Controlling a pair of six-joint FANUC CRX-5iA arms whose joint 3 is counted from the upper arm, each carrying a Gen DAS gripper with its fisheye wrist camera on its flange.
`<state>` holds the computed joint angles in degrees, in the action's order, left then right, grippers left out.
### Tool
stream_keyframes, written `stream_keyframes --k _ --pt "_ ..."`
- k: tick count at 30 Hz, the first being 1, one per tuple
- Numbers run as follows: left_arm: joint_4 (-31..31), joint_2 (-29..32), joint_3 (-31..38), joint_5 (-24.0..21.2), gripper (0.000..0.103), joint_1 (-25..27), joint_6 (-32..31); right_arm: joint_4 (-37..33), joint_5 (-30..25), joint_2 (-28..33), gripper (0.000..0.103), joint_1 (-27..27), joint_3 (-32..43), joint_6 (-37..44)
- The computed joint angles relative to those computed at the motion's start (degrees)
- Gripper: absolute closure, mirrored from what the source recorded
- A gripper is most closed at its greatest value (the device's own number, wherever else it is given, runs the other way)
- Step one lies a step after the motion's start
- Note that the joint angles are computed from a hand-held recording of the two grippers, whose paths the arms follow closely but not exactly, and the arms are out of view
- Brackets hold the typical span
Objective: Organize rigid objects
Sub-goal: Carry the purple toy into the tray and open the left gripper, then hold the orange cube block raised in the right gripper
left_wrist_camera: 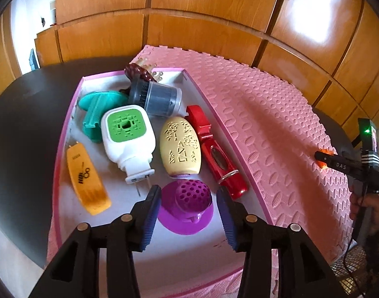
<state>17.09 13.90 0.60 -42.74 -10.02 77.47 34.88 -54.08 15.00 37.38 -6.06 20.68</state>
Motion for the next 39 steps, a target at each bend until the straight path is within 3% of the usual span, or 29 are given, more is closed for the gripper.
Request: stream_keyframes --k 5,11,16,39 --pt "-1.5 -2.6 -1.8 1.5 0.053 0.3 1.4 0.3 0.1 0.0 0.043 0.0 -0.2 0.2" --pt "-9.9 -5.4 -1.5 1.8 0.052 0.0 8.3 1.3 -0.2 0.0 0.043 0.3 -0.4 0.7" --pt "-13.3 -6.6 -1.7 1.1 0.052 0.3 11.8 1.0 0.2 -0.1 0.043 0.2 -0.5 0.7" --pt "-17.1 -8.5 -3.1 0.8 0.052 1.0 17.3 4.9 1.1 -0.5 0.043 0.5 -2.5 0.3"
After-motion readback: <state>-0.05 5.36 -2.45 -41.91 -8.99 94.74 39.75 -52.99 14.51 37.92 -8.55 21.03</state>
